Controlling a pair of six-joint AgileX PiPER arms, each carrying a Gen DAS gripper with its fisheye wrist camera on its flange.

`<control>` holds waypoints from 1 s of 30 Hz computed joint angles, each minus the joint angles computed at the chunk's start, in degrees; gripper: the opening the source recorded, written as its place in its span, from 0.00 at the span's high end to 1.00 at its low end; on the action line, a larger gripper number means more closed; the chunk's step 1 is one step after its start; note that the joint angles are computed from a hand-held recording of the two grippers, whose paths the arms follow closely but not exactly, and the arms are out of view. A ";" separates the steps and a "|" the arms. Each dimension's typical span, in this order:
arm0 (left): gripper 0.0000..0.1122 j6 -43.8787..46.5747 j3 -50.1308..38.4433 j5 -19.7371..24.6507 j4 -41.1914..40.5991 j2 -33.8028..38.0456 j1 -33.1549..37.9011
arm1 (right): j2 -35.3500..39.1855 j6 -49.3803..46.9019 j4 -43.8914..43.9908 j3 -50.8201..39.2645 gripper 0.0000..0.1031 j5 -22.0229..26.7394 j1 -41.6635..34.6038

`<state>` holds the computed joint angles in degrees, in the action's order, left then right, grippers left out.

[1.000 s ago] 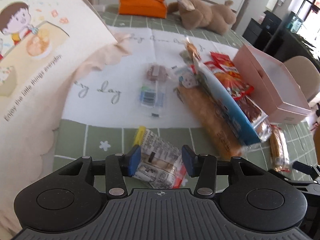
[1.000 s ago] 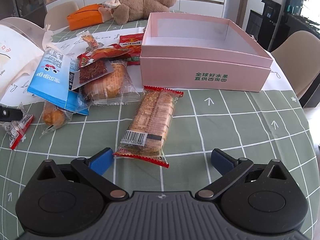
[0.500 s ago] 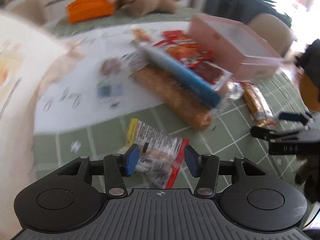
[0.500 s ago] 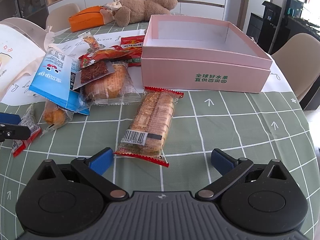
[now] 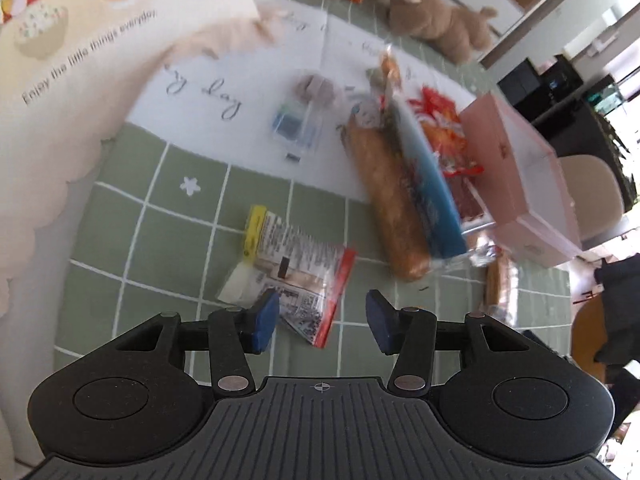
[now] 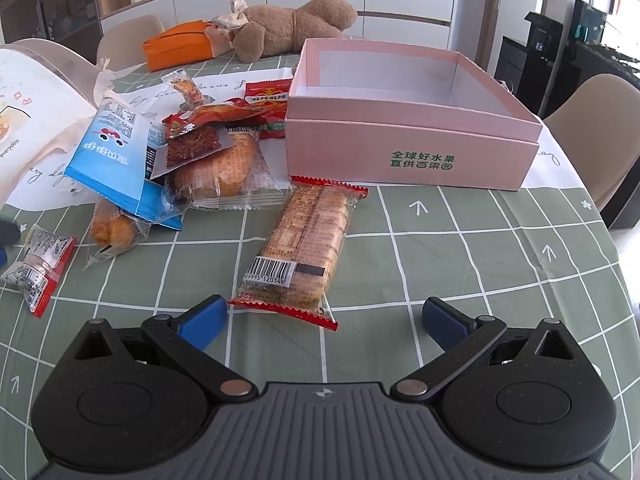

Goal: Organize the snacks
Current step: 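Lift the held white packets off the mat with the left gripper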

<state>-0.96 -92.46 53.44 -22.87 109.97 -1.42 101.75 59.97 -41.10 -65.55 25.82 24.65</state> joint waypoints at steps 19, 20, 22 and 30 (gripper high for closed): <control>0.49 -9.25 -16.47 -2.89 30.75 11.60 -10.69 | -0.23 3.62 -3.79 1.29 0.00 -1.30 0.22; 0.49 -9.29 -15.84 -3.49 31.62 11.38 -10.85 | -0.23 3.62 -3.79 1.29 0.00 -1.30 0.22; 0.49 -9.31 -14.00 -4.78 33.38 10.58 -10.97 | -0.27 4.06 -4.24 1.45 0.00 -1.52 0.21; 0.45 -9.10 -11.14 -7.40 30.46 9.32 -7.91 | -0.40 5.47 -6.09 2.16 0.00 -2.59 0.06</control>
